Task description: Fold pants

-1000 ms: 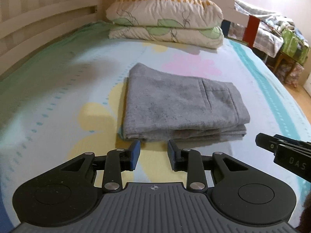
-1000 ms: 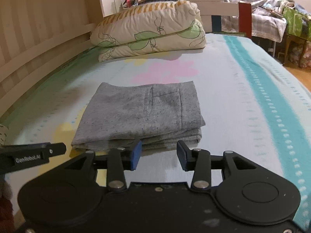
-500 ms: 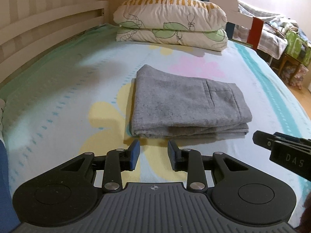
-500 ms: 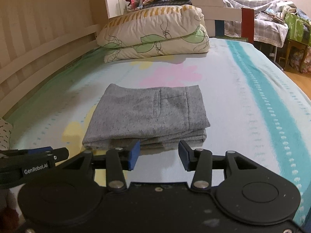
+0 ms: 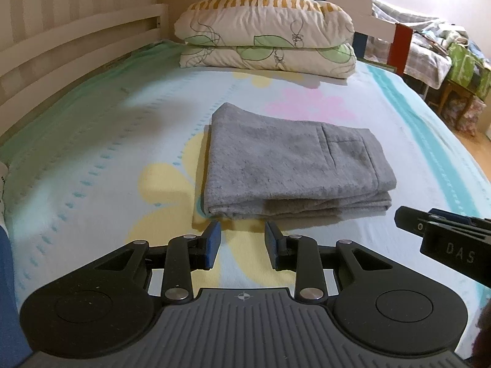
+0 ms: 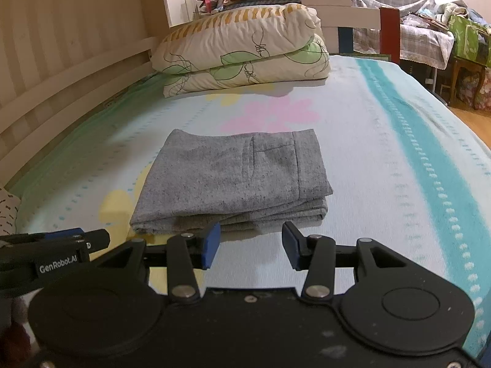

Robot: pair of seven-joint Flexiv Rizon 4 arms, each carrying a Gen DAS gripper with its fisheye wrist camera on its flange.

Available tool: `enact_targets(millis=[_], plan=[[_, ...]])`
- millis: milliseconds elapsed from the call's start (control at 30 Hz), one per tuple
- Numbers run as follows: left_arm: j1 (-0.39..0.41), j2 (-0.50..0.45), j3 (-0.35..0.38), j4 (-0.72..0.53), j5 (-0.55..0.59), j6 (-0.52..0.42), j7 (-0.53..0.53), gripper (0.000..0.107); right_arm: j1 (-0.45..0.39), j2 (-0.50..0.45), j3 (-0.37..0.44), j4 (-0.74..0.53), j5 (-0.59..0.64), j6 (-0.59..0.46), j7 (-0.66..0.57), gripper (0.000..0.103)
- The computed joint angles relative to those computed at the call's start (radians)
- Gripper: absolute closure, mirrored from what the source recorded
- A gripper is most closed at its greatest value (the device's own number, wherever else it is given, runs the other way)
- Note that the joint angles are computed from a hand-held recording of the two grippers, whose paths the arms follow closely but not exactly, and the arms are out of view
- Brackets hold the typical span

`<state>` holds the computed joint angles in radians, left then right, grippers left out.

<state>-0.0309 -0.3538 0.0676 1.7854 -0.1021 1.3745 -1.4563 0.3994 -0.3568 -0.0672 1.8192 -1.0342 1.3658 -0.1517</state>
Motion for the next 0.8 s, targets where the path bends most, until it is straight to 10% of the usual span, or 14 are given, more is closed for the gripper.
enact_targets(millis=[800], plan=[[0.007, 0.003, -0.022, 0.011, -0.03, -0.01, 0.039, 0.076, 0.006, -0.003, 0.008, 0.002, 0.046, 0.001, -0.04, 0.055]])
